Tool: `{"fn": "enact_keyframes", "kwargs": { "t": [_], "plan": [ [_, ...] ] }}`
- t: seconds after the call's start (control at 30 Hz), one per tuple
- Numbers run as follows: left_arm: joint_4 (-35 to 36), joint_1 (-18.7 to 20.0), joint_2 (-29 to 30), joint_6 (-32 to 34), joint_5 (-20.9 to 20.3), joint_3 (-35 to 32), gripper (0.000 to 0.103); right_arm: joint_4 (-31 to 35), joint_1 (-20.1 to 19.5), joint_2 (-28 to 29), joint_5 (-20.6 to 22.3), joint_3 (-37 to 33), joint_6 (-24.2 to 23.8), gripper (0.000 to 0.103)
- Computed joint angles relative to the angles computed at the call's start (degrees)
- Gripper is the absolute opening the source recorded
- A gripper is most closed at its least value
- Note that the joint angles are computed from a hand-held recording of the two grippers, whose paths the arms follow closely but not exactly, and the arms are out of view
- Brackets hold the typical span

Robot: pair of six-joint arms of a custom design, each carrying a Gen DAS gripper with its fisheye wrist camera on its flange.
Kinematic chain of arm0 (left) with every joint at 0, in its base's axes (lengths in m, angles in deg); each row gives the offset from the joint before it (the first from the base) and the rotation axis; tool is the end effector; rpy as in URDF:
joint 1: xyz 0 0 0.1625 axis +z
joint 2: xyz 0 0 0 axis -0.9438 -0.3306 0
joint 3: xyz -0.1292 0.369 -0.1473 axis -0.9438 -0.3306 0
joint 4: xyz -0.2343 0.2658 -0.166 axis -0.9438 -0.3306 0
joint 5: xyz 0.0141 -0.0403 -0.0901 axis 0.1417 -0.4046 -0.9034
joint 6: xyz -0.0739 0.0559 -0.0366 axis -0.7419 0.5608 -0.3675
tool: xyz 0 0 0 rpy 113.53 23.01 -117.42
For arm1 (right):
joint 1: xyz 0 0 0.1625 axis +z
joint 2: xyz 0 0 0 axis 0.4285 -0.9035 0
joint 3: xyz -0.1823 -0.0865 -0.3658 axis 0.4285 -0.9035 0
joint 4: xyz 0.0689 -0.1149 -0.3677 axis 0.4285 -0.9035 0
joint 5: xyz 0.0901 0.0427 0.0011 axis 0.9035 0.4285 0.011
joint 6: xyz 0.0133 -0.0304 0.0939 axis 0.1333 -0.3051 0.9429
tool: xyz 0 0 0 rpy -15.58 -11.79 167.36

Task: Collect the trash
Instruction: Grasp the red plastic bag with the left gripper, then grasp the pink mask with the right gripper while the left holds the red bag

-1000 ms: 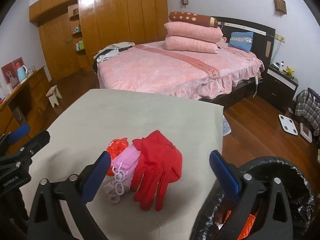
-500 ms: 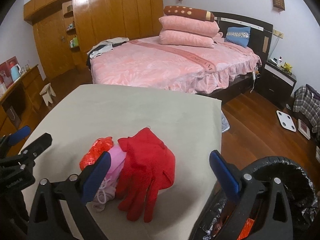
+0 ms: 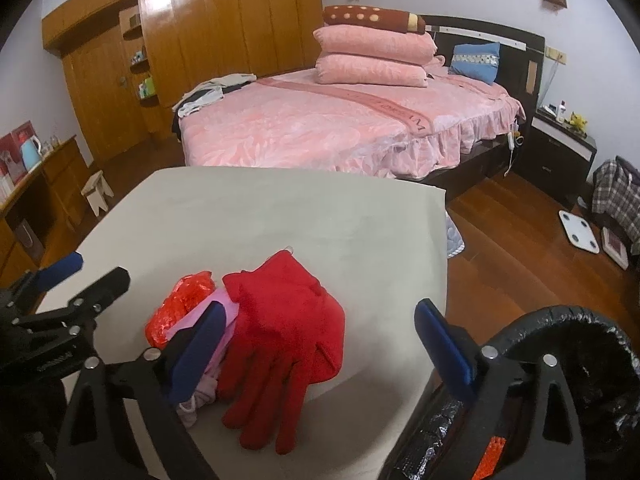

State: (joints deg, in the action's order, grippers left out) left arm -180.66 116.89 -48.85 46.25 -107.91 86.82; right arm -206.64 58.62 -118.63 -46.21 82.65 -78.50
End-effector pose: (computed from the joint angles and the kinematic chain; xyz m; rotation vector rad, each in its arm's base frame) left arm -0.3050 -0.6051 0.0062 0.8699 2.3228 -0.8574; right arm 0.0300 -0.5615 0.2560 0.1142 -2.1926 1.0956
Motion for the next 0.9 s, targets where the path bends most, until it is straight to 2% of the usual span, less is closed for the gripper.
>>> {"fn": "enact_keyframes", "kwargs": {
  "t": [0.2, 0.43, 0.5, 0.57, 0.63, 0.77, 0.9],
  "plan": [
    [2.89, 0.82, 1.17, -0.07, -2.30, -1.52, 0.086, 0.88, -1.35, -1.52, 2.04, 1.23, -1.20, 0.076],
    [8.58, 2.37, 2.53, -0.65, -5.42, -3.95, 0.075, 1.91, -2.48, -2.56, 3.06, 1.91, -0.57, 0.069],
    [10.78, 3.12, 2.84, -0.97, -7.42, -4.68, 0.069, 1.88, -2.44, -2.49, 3.19, 2.06, -0.58, 0.068],
    [13.21, 3.77, 3.02, -1.54, -8.97, -5.40, 0.051, 1.80, -2.45, -2.58, 3.51, 2.27, -1.01, 0.067],
    [14.03, 4.52, 2.77, -2.14, -11.56, -5.38, 0.040, 1.79, -2.25, -2.44, 3.80, 2.29, -1.52, 0.066],
    [11.10, 4.78, 1.30, -3.24, -13.20, -3.55, 0.035, 1.74, -1.84, -2.04, 4.31, 2.57, -1.71, 0.065],
    [7.27, 4.30, -1.11, -3.50, -12.30, -0.57, 0.035, 1.30, -1.48, -1.59, 5.72, 3.01, -1.66, 0.065]
  ]
}}
